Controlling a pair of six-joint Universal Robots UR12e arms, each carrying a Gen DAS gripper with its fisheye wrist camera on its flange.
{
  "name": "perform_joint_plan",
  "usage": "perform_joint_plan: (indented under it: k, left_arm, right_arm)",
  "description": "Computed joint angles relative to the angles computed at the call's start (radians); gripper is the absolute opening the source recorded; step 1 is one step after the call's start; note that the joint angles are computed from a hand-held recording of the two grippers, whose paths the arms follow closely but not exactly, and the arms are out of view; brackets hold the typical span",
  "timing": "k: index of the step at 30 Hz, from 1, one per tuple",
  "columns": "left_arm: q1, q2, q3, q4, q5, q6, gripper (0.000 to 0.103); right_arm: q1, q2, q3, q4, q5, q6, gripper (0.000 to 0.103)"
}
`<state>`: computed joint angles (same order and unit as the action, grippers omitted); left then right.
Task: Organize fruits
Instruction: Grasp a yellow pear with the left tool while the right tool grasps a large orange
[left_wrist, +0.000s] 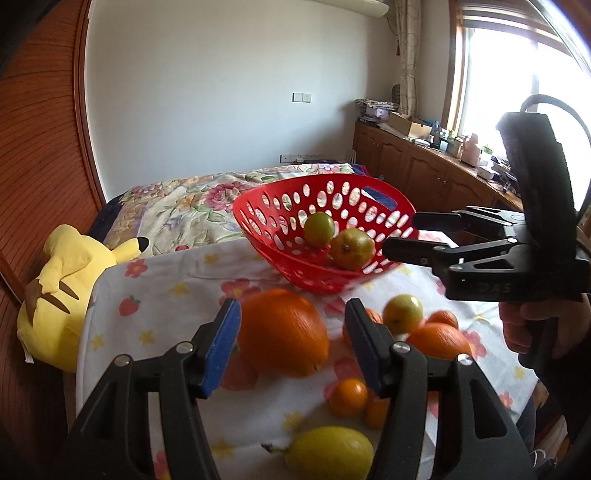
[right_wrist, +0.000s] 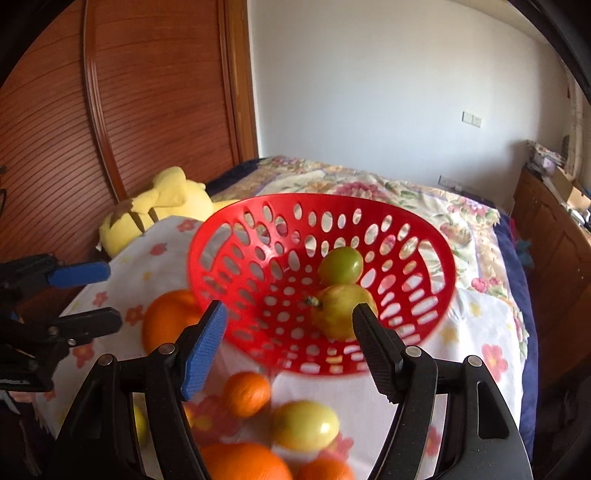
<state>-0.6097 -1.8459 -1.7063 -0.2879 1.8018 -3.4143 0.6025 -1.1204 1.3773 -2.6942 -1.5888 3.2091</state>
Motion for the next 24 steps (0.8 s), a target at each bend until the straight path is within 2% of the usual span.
perform_joint_plan:
  k: [9,15,24]
  left_arm:
    - [-0.043,0.020,-0.070,0.062,0.029,-0.022,0.063]
    - [-0.067,0.017,-0.097,0.073,0.058,-0.011,0.063]
    - [-0.075,0.016,-0.127,0.085,0.063,-0.048,0.063]
  right_arm:
    - [0.025,-0.068,0.141,-0.113,-0.037,0.060,0.074]
    - [0.040,-0.092,0.201,-0.140,-0.053,0.088,0.075]
    - [0.047,-0.109,0.253,-0.176,-0.058,0.116,0.079]
